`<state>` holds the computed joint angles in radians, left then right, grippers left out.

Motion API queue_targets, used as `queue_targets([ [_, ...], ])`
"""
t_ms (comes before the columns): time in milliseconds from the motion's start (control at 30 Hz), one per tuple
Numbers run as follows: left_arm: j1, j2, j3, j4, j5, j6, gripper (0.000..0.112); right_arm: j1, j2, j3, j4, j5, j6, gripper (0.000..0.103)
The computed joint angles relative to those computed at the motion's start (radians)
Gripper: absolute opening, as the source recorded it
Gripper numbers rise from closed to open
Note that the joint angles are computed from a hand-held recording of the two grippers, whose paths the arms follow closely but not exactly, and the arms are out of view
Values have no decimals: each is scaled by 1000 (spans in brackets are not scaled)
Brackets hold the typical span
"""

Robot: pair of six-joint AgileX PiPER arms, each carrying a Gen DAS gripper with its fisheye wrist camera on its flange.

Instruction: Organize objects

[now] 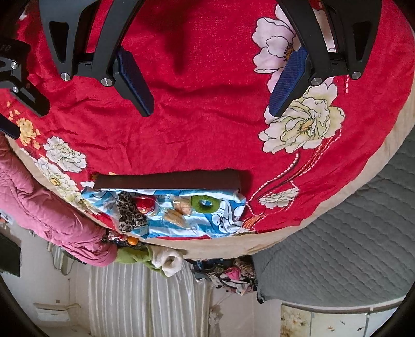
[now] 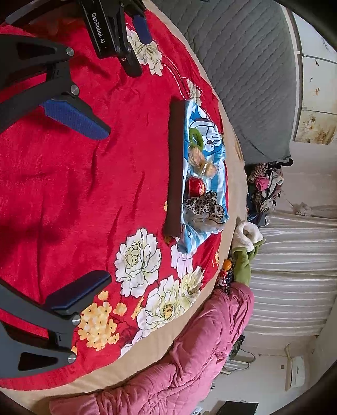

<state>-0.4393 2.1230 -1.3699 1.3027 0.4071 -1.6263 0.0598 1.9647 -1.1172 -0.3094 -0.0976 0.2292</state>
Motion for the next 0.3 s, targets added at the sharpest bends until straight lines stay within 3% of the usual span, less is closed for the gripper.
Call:
queue_targets([
  [300,10,1,16,78,-24,-87,91,1,13,-5,51,2,-49,102],
])
